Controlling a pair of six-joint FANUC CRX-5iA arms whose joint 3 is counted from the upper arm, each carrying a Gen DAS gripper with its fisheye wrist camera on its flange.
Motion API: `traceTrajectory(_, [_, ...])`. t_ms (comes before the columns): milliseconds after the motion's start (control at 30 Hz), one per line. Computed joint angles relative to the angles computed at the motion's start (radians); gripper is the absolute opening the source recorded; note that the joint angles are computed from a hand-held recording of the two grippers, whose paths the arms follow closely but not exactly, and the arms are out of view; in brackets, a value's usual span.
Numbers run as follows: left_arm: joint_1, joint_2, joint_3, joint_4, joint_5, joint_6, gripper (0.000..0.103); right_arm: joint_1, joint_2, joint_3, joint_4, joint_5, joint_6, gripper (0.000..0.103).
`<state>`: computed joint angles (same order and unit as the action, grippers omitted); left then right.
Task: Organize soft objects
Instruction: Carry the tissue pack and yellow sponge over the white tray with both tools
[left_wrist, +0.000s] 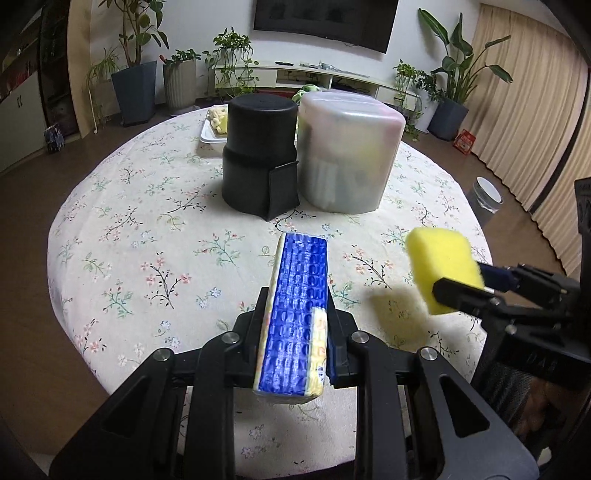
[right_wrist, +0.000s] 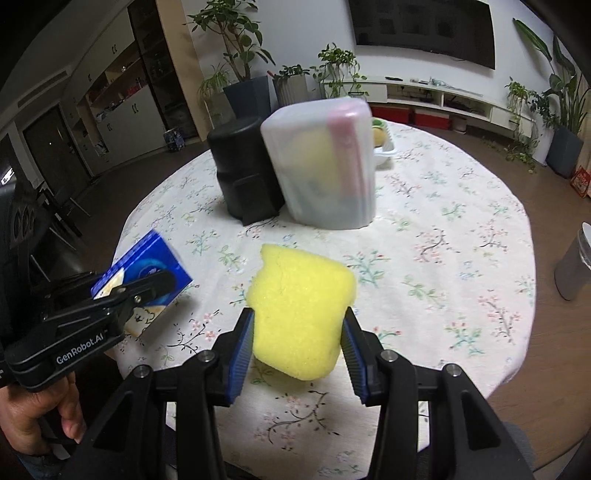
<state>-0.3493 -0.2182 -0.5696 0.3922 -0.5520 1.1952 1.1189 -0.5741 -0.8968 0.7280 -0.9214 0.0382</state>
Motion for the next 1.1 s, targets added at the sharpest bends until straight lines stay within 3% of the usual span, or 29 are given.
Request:
traceTrajectory(467, [0.018, -0.02, 0.036, -0.045, -0.044, 0.029, 0.021, 0.034, -0.087, 0.032, -0.026, -0.138, 0.074, 0.048])
traceTrajectory(567, [0.04, -0.015, 0.076, -0.048, -0.053, 0.009, 0.022, -0.005, -0.104, 0.057, -0.015, -0.165, 0.141, 0.049])
traceTrajectory(700, [0.087, 0.03, 0.171, -0.007, -0.067, -0.057, 0.022, -0.153, -0.092, 0.113, -0.006, -0.13, 0.282, 0.049])
traceTrajectory(767, [0.097, 0.083, 0.275, -0.057, -0.074, -0.05, 0.022, -0.268, -0.055, 0.167, -0.017, -0.08, 0.392, 0.049])
traceTrajectory(867, [0.111, 0.179, 0.404, -0.032, -0.099, -0.098, 0.022, -0.454, 0.042, 0.275, -0.077, 0.035, 0.584, 0.05])
traceTrajectory(967, [0.111, 0.317, 0.573, -0.026, -0.157, -0.137, 0.023, -0.611, 0.195, 0.433, -0.223, 0.12, 0.813, 0.05])
traceTrajectory(1000, [0.108, 0.376, 0.647, -0.042, -0.183, -0.132, 0.024, -0.67, 0.268, 0.517, -0.325, 0.143, 0.933, 0.05])
traceTrajectory(1100, [0.106, 0.515, 0.806, -0.036, -0.239, -0.172, 0.024, -0.742, 0.408, 0.664, -0.462, 0.154, 1.135, 0.051])
